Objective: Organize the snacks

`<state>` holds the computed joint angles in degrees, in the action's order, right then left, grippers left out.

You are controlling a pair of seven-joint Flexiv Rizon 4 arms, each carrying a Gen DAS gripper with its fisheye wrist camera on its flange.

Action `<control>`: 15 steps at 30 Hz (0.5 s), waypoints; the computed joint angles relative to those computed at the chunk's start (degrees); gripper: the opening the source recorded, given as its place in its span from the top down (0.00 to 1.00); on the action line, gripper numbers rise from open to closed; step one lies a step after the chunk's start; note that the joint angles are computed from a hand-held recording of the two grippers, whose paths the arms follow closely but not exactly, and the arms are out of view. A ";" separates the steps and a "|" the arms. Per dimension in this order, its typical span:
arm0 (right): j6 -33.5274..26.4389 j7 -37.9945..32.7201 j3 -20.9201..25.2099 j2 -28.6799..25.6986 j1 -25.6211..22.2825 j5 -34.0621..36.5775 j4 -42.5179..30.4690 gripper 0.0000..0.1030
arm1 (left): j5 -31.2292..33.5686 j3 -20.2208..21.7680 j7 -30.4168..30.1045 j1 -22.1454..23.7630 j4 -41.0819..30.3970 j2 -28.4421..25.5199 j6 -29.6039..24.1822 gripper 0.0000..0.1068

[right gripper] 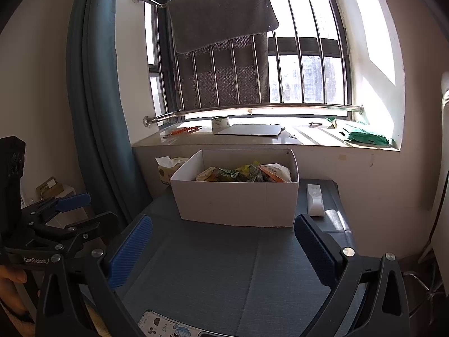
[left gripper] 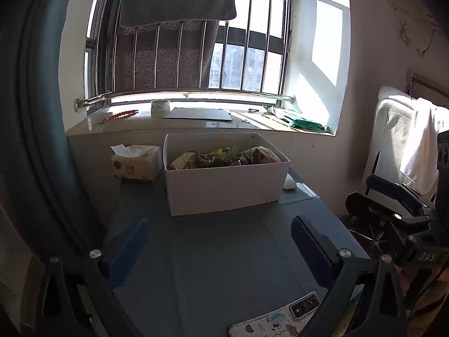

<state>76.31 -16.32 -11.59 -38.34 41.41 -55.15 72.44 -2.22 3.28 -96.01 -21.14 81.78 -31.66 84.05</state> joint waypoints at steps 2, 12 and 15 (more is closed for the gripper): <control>0.04 -0.08 0.09 0.00 -0.04 0.16 0.00 0.00 | -0.03 -0.07 -0.07 0.05 0.04 0.00 -0.05 0.04; -0.70 -1.23 0.39 -0.04 0.07 0.78 -0.16 0.00 | -0.42 -0.43 0.31 0.31 0.24 0.08 -0.04 0.04; -0.47 -1.30 0.45 -0.10 0.00 0.88 -0.23 0.00 | -0.53 -0.60 0.34 0.41 0.26 0.09 -0.05 0.04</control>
